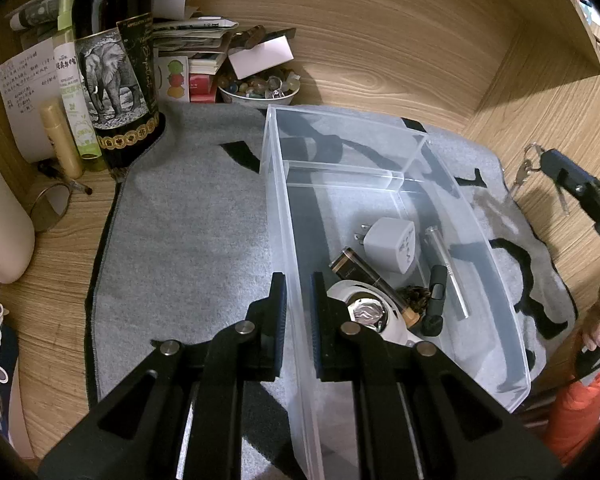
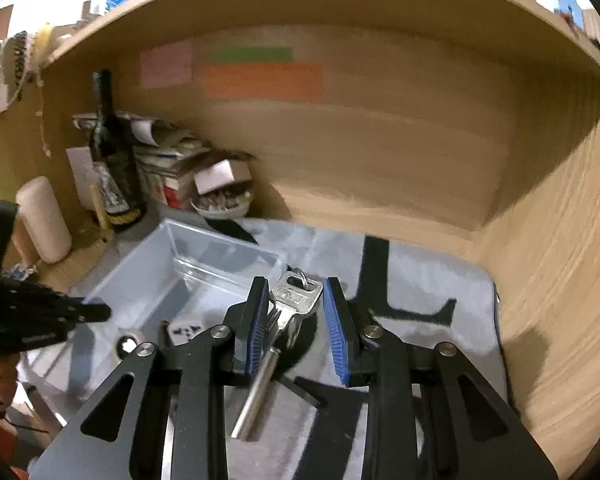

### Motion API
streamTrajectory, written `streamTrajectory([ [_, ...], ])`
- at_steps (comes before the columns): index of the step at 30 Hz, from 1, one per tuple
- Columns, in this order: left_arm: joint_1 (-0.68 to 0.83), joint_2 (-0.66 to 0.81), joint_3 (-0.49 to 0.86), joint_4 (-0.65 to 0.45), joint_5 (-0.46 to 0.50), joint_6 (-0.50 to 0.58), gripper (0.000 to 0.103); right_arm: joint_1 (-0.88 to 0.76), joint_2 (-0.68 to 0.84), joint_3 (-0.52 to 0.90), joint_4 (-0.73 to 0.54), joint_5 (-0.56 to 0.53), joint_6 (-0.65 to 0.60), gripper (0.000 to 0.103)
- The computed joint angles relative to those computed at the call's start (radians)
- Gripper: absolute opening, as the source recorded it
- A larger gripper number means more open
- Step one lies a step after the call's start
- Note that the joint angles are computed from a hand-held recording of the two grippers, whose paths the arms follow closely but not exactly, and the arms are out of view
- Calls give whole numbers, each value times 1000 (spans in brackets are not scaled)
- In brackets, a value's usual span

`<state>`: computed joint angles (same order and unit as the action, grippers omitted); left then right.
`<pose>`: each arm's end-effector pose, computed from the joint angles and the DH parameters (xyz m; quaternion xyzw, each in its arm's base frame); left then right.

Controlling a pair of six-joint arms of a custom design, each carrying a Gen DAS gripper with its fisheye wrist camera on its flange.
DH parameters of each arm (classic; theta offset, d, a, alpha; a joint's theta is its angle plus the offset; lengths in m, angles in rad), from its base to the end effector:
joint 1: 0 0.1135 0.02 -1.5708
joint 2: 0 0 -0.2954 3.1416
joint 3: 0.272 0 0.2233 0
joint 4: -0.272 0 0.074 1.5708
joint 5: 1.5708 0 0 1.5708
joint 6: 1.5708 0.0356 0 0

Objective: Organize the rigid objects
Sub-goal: 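Carry the keys into the clear box and open the right tool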

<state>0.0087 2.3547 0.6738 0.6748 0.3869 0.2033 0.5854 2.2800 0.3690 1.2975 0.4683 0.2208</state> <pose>0.3219 -0.0106 0.0119 0.1449 0.9328 -0.1547 0.2914 0.2453 0.1433 0.0540 -0.0514 0.8685 -0.0137 0.4929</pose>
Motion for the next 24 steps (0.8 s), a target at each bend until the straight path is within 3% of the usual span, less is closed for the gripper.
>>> streamTrajectory([
  [11, 1, -1, -1, -1, 1, 1, 9, 90, -23, 15, 10, -14, -26, 26],
  [24, -2, -2, -3, 2, 0, 0, 9, 118, 58, 184, -187, -96, -35, 26],
])
